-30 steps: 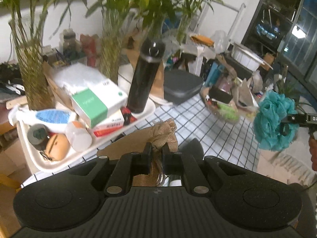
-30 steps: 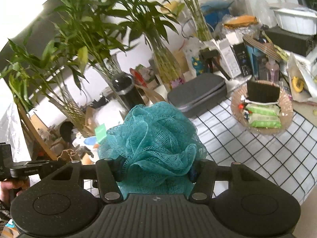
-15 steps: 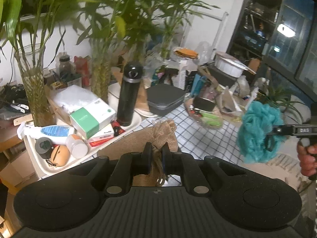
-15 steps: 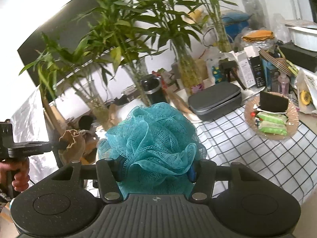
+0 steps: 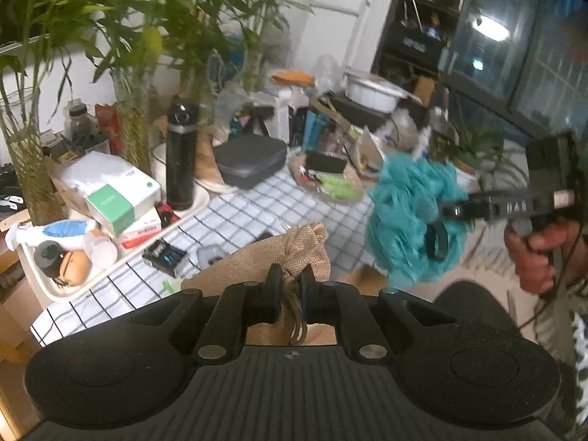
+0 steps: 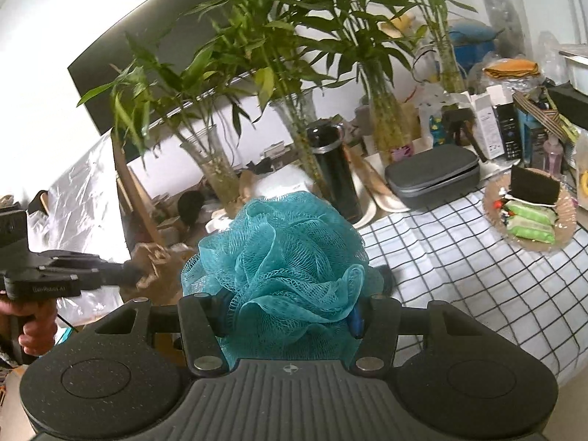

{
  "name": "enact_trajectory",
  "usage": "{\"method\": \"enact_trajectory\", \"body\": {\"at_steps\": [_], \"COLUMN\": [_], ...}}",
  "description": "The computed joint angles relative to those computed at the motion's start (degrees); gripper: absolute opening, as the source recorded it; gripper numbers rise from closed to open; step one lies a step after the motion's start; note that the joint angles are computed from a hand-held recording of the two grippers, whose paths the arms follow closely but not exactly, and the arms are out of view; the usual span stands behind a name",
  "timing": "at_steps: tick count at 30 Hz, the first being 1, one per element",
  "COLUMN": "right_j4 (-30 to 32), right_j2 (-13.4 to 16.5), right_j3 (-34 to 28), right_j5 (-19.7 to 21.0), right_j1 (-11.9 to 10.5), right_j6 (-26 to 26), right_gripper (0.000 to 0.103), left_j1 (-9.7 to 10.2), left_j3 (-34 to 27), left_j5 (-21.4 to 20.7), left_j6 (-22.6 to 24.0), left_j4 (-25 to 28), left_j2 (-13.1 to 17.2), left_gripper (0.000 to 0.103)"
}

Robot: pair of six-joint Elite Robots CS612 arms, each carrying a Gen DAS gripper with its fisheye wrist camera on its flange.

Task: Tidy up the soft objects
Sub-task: 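Carry both items over the cardboard box and open both tools to drop them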

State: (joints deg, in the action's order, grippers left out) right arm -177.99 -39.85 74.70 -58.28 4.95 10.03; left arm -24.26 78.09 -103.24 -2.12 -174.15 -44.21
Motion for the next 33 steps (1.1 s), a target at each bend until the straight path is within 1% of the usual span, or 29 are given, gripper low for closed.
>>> {"method": "enact_trajectory", "body": {"at_steps": [2, 5, 8, 9, 14, 16, 17, 19, 21, 23, 25, 29, 33], "right_j4": [0.4, 1.0, 1.6, 2.0, 3.1, 3.3, 3.5, 3.9, 4.2, 4.3, 4.3, 5.0, 6.5], "right_j2": [-0.3, -0.8, -1.1, -1.2, -1.7, -2.0, -2.0, -2.2, -2.3, -2.4, -2.6, -2.8, -2.8], "right_j3": [0.5, 1.2, 1.7, 1.9, 2.7, 3.0, 3.1, 3.3, 3.4, 3.7, 4.0, 4.4, 4.3], "right_j5": [0.7, 1.2, 1.9, 2.0, 3.0, 3.2, 3.3, 3.3, 3.5, 3.6, 4.0, 4.7, 5.3], "right_j1": [0.0, 0.1, 0.2, 0.2, 0.3, 0.4, 0.4, 0.4, 0.4, 0.4, 0.4, 0.5, 0.7], "right_j6": [-0.9, -2.3, -2.9, -3.2, -4.9, -5.6, -5.8, -6.0, -6.4, -6.6, -7.1, -8.1, -9.5], "right_gripper": [0.058, 0.058, 0.058, 0.058, 0.058, 0.058, 0.058, 0.058, 0.058, 0.058, 0.058, 0.058, 0.058], "left_j1": [-0.62, -0.89, -1.38, -1.47, -1.93, -2.1, -2.17, -2.19, -2.41, -2.6, -2.63, -2.78, -2.71], "left_j3": [1.0, 2.1, 3.1, 3.4, 5.1, 5.5, 5.5, 5.7, 6.4, 7.3, 7.7, 8.5, 9.2], "left_j5": [2.1, 1.6, 2.2, 2.1, 1.5, 1.4, 1.5, 0.7, 1.5, 2.4, 2.9, 5.8, 7.6], "left_j6": [0.6, 0.9, 1.3, 1.2, -0.5, -0.7, -1.0, -1.1, -1.0, -1.3, -1.9, -3.4, -4.2], "left_j4": [0.9, 1.4, 2.2, 2.2, 1.3, 1.4, 1.9, 2.1, 1.2, -0.1, -0.2, -0.6, -0.9], "left_j2": [-0.4, -0.6, -0.8, -0.9, -1.3, -1.4, -1.4, -1.4, -1.6, -2.0, -2.3, -2.7, -3.0], "left_gripper": [0.011, 0.011, 0.012, 0.013, 0.014, 0.018, 0.023, 0.029, 0.049, 0.05, 0.05, 0.05, 0.05]}}
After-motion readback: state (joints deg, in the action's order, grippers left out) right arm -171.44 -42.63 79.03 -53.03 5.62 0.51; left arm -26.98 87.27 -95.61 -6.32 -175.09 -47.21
